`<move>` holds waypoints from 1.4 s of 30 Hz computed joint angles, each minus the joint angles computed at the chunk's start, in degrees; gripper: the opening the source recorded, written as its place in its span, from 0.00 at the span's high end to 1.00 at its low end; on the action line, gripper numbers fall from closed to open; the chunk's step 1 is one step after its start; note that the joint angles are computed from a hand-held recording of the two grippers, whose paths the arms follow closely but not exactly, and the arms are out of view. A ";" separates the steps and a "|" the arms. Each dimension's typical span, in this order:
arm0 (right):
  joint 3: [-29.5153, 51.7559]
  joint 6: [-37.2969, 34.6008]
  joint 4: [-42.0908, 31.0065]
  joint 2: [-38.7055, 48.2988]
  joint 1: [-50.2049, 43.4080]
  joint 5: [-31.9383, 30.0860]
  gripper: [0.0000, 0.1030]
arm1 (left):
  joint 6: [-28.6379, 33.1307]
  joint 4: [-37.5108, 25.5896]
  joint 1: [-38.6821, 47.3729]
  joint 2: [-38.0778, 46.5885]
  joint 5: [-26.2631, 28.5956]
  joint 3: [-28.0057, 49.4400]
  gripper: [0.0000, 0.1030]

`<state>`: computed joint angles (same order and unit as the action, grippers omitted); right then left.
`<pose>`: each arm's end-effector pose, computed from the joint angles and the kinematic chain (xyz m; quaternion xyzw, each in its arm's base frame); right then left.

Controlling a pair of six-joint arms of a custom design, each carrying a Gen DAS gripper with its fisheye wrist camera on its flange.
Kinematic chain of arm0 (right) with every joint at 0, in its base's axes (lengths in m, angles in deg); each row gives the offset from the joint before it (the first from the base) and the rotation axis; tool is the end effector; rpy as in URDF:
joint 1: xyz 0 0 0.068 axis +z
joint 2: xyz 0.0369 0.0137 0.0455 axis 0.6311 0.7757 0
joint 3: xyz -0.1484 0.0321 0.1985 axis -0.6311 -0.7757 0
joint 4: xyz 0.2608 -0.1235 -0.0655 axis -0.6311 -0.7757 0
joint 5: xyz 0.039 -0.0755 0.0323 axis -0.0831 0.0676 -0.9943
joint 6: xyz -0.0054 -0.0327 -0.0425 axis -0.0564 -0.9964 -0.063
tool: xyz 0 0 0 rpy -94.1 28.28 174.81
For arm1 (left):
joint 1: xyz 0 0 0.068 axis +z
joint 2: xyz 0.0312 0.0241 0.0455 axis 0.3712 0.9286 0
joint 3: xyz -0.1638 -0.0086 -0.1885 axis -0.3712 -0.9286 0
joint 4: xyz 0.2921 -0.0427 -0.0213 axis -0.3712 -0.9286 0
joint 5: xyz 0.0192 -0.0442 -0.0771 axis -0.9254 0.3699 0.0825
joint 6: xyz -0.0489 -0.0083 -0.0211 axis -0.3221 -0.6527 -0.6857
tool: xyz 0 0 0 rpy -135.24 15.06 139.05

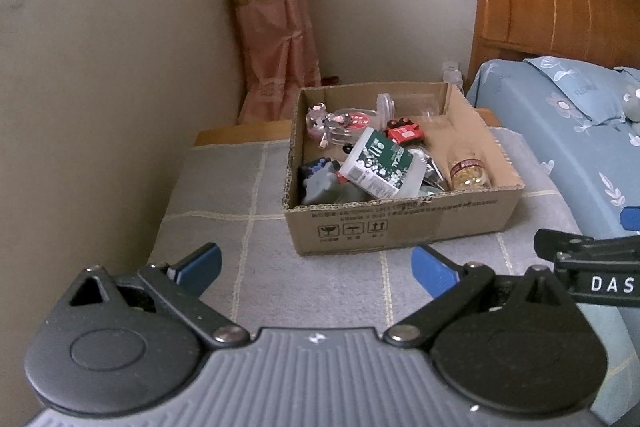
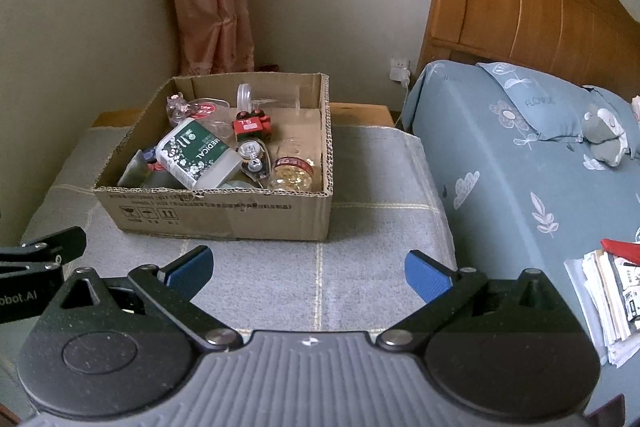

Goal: Organize rigid objects

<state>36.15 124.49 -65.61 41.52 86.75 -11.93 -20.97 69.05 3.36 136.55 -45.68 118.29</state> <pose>0.2504 0.2391 0.1625 0.2022 0.9062 -0.1019 0.3571 0.3257 -0.1090 0.1665 0.2011 0.8981 -0.0476 0.3883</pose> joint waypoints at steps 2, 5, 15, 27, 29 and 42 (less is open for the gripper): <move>0.10 -0.17 0.25 0.10 -0.01 0.02 0.00 | -0.19 -0.16 0.08 0.04 0.04 0.09 0.02; 0.42 -0.25 0.21 0.35 0.07 0.10 0.00 | -0.39 -0.44 0.12 0.29 0.02 0.35 0.02; 0.59 -0.20 -0.03 0.50 0.02 0.09 0.00 | -0.24 -0.92 0.01 0.29 0.40 0.42 0.02; 0.10 0.07 0.08 0.05 0.21 0.70 0.00 | -0.48 -1.21 -0.61 -0.30 -0.97 0.26 0.02; -0.04 -0.01 0.16 -0.13 0.25 0.73 0.00 | -0.37 -1.14 -0.56 -0.28 -0.90 0.27 0.02; -0.34 0.32 0.03 -0.58 0.52 0.94 0.00 | -0.31 -1.32 -0.89 -0.72 -1.29 0.02 0.02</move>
